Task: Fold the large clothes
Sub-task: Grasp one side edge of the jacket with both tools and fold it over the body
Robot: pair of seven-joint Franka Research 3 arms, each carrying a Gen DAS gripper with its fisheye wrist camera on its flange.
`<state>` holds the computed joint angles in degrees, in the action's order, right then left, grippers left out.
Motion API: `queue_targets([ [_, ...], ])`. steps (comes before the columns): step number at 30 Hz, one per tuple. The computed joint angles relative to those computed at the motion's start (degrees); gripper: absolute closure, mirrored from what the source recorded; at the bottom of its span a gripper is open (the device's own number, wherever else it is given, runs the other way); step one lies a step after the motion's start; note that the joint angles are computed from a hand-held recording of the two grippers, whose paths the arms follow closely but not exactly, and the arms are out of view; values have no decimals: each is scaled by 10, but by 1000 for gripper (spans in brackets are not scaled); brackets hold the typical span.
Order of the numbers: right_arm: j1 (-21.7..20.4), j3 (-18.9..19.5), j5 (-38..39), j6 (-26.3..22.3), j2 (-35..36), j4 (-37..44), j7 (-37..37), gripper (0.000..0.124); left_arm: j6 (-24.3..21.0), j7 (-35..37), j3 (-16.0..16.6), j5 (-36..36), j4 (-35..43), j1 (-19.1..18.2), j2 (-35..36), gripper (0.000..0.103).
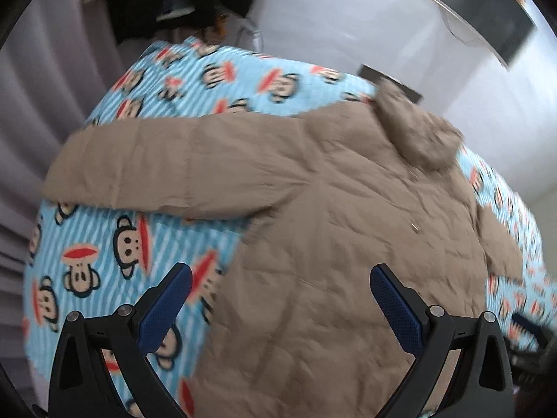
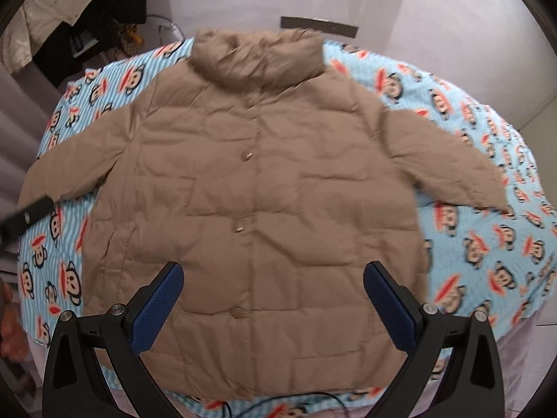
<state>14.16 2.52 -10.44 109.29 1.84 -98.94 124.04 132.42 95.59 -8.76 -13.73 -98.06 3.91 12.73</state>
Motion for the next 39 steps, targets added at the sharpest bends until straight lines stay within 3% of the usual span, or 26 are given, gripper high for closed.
queue_targets([
  [5,14,7,3,45,23,-20,-4,21,54,-36,16,-38,38,45,85,1],
  [10,28,6,9,64,50,-10,-4,21,56,-109,16,-49,124,94,187,1],
  [19,53,-4,10,83,136,80,-10,21,81,-198,7,14,250,107,294,1],
  [20,55,-6,13,87,149,94,-13,21,81,-211,10,24,261,104,301,9],
  [21,57,-7,19,90,166,114,-18,21,75,-225,15,36,281,101,312,26],
  [22,58,-9,26,94,184,135,-23,21,62,-235,20,51,301,98,324,33],
  [23,60,-10,33,98,199,152,-26,21,53,-239,19,60,316,98,333,48],
  [24,62,-12,39,101,212,168,-29,21,53,-227,8,58,322,107,338,70],
  [26,66,-15,53,108,241,204,-36,21,45,-186,-19,44,339,125,350,92],
  [34,72,-17,117,134,375,372,-58,22,115,-141,-27,39,269,129,285,96],
  [35,66,-10,139,148,393,390,-58,24,125,-132,-27,41,262,128,277,96],
  [36,59,-2,161,160,404,399,-63,42,138,-118,-30,43,255,127,267,96],
  [37,49,10,188,158,426,424,-70,80,150,-106,-32,42,240,128,254,96],
  [39,41,22,226,151,458,459,-71,104,163,-75,-45,35,232,131,240,96],
])
